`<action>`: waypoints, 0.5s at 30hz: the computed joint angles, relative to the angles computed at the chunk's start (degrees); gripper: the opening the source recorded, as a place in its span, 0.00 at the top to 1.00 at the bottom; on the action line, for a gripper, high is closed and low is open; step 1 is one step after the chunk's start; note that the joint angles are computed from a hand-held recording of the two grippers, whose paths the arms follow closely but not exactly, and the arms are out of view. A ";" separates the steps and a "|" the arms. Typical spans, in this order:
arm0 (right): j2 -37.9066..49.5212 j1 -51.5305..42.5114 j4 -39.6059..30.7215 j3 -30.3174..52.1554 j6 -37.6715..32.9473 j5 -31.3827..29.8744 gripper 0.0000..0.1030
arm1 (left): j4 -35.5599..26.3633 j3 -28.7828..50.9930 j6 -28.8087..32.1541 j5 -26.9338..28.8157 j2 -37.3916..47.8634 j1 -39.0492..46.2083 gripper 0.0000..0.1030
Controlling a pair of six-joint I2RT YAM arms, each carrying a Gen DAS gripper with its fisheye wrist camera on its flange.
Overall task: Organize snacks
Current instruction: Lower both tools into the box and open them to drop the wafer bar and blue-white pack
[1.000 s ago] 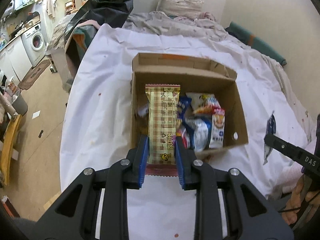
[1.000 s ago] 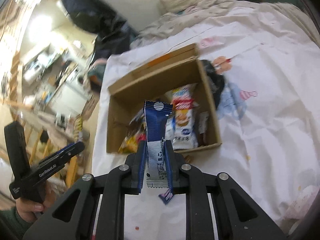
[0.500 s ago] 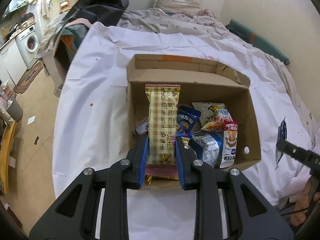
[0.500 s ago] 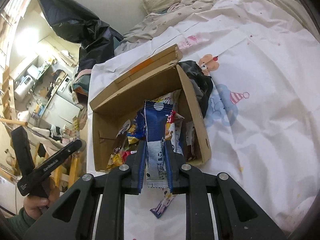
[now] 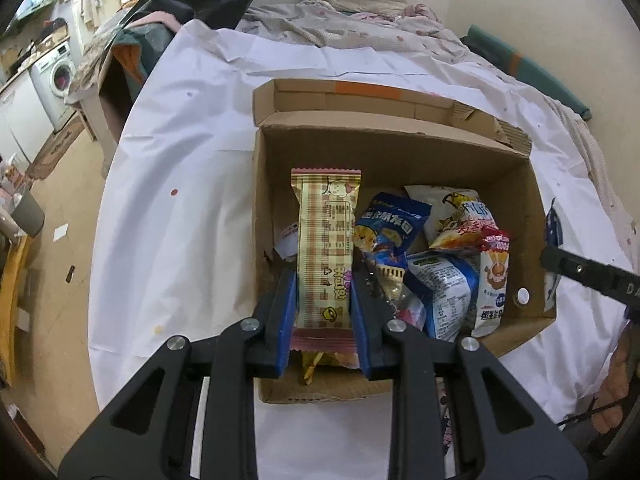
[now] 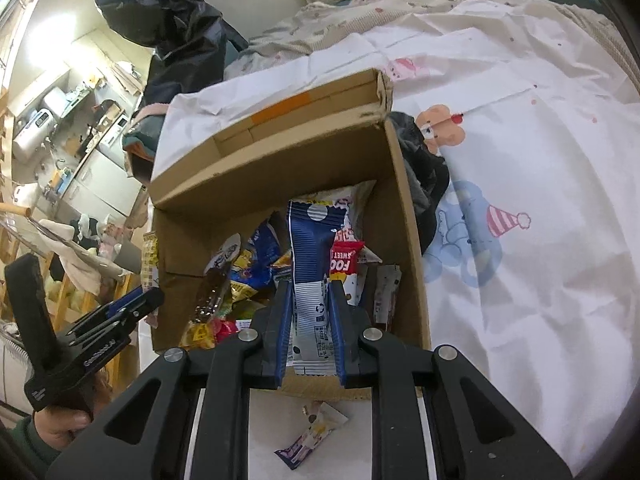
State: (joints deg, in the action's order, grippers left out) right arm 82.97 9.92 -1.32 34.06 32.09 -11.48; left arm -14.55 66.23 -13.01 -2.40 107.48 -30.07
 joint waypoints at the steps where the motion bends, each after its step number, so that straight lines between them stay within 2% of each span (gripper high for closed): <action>1: 0.29 -0.20 0.48 -0.30 0.65 -0.30 0.82 | 0.40 -0.33 -0.26 -0.04 -0.04 0.10 0.78; 15: 0.55 -0.70 1.36 -1.37 2.72 0.32 0.79 | 1.23 -1.81 0.50 -0.91 -1.13 -0.92 0.75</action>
State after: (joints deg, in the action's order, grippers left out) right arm 83.52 9.22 0.04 32.70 34.81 -11.16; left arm -13.32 64.42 -12.51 -3.30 106.34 -30.99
